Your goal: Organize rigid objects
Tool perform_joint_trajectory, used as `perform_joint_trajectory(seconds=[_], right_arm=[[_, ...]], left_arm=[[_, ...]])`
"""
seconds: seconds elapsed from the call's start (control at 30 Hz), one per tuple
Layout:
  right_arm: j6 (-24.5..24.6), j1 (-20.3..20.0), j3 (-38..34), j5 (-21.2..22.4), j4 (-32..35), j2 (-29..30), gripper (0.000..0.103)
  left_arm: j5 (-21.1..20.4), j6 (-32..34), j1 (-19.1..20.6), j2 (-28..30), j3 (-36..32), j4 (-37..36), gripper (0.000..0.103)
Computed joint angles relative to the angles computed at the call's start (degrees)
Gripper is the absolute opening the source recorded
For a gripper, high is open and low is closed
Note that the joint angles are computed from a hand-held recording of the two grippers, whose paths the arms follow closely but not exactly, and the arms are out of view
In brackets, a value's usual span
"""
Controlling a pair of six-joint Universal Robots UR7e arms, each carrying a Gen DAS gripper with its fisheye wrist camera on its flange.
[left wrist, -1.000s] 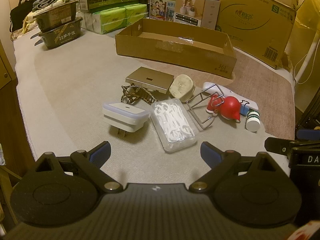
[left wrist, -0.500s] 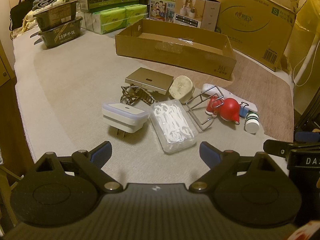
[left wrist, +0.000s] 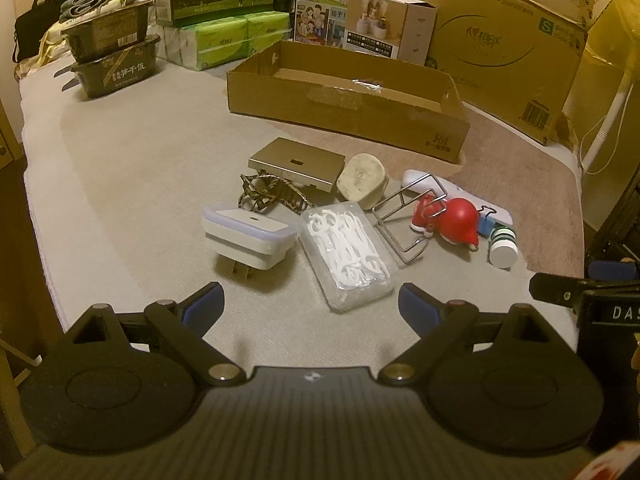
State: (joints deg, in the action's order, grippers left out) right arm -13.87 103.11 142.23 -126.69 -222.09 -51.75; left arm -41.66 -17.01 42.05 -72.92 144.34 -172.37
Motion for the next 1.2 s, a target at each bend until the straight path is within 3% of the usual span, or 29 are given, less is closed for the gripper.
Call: perform_joint_trajectory(seconds=[0.37,0.73,1.07,1.2], right_arm=[[-2.8,-1.82,-0.54,1.02,-3.46,2.36,0.102],[-2.5,-3.38,-1.14,3.46,-2.51,2.93,0.091],[-3.56,-1.33,-3.74,7.95,-0.96,6.63,0.086],[-4.18,-0.51,-5.33,8.83,0.17,8.5,0.084]], left_arm=[[0.03,9.47,3.01,2.48,0.01,-9.04,0.093],[0.85,18.25,6.96,5.6,-2.65,-14.08,0.092],[-5.4,29.36,12.93,5.43,-6.6,-13.22,0.081],[-7.49,33.65,14.31,5.85,-7.83,-12.24,0.073]])
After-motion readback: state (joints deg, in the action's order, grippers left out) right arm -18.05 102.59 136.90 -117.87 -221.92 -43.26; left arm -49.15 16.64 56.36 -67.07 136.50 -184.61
